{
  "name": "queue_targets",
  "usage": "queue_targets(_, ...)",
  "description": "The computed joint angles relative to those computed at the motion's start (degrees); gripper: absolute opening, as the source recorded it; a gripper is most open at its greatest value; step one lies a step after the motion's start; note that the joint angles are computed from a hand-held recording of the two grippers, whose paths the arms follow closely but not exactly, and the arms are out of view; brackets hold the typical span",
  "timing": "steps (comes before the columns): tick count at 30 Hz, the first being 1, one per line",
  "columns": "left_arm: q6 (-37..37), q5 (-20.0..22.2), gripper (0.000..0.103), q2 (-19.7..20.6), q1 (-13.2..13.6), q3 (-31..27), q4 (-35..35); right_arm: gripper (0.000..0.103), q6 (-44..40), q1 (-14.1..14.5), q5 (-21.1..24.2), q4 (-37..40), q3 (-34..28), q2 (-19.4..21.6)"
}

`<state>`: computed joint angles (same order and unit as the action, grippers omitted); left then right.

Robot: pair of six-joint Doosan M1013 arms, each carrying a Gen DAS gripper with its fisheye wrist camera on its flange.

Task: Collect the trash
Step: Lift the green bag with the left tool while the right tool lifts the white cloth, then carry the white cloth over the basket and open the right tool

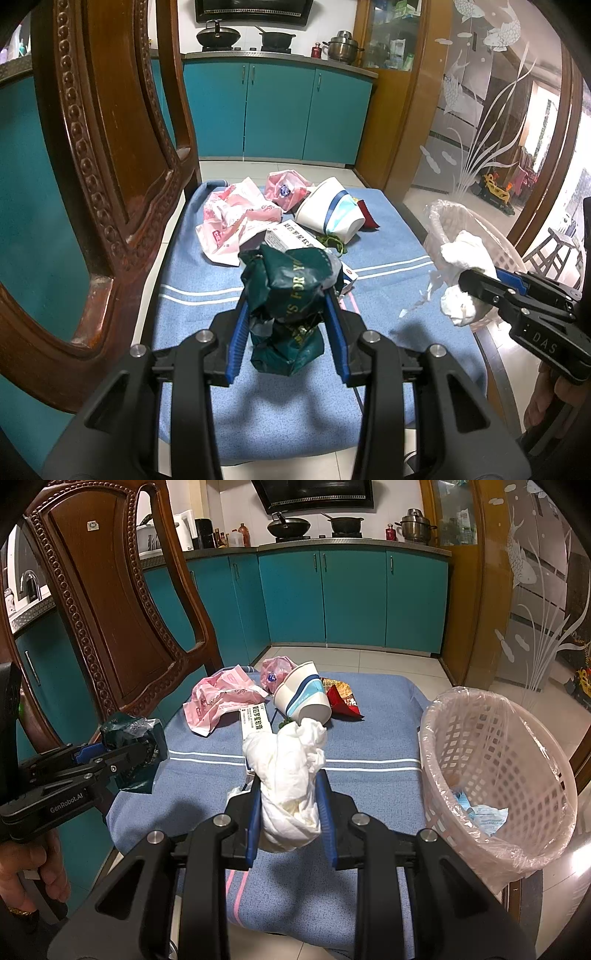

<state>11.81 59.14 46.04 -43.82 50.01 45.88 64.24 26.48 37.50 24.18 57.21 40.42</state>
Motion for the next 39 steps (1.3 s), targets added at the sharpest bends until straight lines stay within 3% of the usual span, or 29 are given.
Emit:
queue_targets(14,0.3,0.1,0.039,0.1,0.0,-0.1,-0.3,0.028,-0.2,-0.1,0.0,0.8,0.0,0.0)
queue_targets(18,0.2,0.2,0.039,0.1,0.0,-0.1,-0.4,0.028,-1.9,-1.5,-5.2,5.0,1.1,-1.1)
queue_targets(22,-0.1,0.2,0.039,0.0,0.0,0.2,-0.4,0.03,5.9,-4.1,-11.2,3.1,0.3,-1.1)
queue_targets(23,0.0,0.2,0.039,0.0,0.0,0.2,-0.6,0.034,9.4,-4.7,-11.5,1.1,-0.5,-0.5)
queue_targets(25,0.4,0.3,0.039,0.2,0.0,0.0,-1.1,0.06,14.4,-6.4,-9.3,-0.3,-3.4,1.7)
queue_targets(26,0.7,0.3,0.039,0.3,0.0,-0.2,-1.3,0.083,16.8,-6.9,-8.0,-1.6,-4.6,2.6)
queue_targets(28,1.6,0.5,0.039,0.7,0.0,-0.8,-2.0,0.087,26.4,-7.8,-3.0,-7.7,-7.7,4.4)
queue_targets(30,2.6,0.7,0.039,1.2,-0.1,-1.6,-2.4,0.087,28.0,-9.1,-3.0,-2.9,-6.5,3.6)
queue_targets(33,3.6,0.6,0.039,1.7,-0.3,-2.4,-2.7,0.091,19.4,-10.3,-13.2,11.3,1.1,-0.9)
queue_targets(36,6.1,-0.3,0.039,2.4,-0.5,-3.6,-3.9,0.095,20.2,-9.5,-21.4,7.8,4.8,-3.2)
queue_targets(39,9.4,-0.3,0.039,4.3,-0.9,-7.3,-5.6,0.095,24.1,-9.4,-22.7,4.4,5.3,-3.4)
